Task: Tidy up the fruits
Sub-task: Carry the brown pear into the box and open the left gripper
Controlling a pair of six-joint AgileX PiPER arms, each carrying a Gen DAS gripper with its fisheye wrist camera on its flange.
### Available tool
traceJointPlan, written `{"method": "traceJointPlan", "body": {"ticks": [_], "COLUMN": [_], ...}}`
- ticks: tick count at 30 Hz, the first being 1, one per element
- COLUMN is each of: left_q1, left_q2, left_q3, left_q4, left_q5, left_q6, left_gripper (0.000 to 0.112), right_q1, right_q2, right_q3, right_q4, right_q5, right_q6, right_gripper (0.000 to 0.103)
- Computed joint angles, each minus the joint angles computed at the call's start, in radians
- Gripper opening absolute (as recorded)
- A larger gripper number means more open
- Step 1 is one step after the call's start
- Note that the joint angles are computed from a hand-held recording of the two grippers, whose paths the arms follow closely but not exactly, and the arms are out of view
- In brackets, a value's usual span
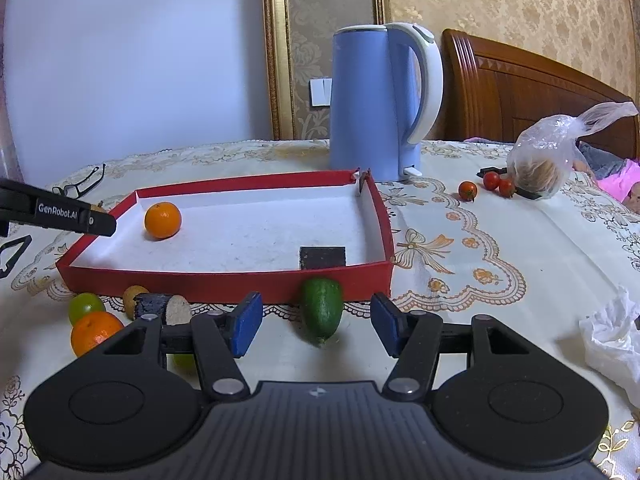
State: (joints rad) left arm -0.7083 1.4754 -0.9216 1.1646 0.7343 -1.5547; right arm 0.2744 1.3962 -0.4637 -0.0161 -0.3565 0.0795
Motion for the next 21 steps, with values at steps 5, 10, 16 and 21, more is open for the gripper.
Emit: {"method": "traceJointPlan", "body": {"ticks": [5,10,16,21], "left_q1": [0.005,0.027,0.043,0.054], "left_q2": [0.032,0.08,0.16,0.214], "left_q3": [-0.06,-0.143,-0.243,-0.294], "left_q4": [-0.007,-0.043,-0.079,-0.107], "left_q5": [0.001,-0.027,-0.018,-0.018], "left_q6": [0.035,0.101,0.159,0.196], "left_gripper": [0.025,0.025,0.025,0.025], "right_q1": [0.003,0.001,-0.01,-0.015], "right_q2": [0.02,0.035,0.067,0.106], "right_q3": [-0.011,-0.019,-0.05,-0.085], "right_q4": [0.024,0.032,-0.014,-0.061], "right_q5": [0.003,0.002,0.013,0.033], "right_q6": [-0.024,-0.033,0.0,0.035], "right_gripper": [0.059,0.059,0.052,0.041]}}
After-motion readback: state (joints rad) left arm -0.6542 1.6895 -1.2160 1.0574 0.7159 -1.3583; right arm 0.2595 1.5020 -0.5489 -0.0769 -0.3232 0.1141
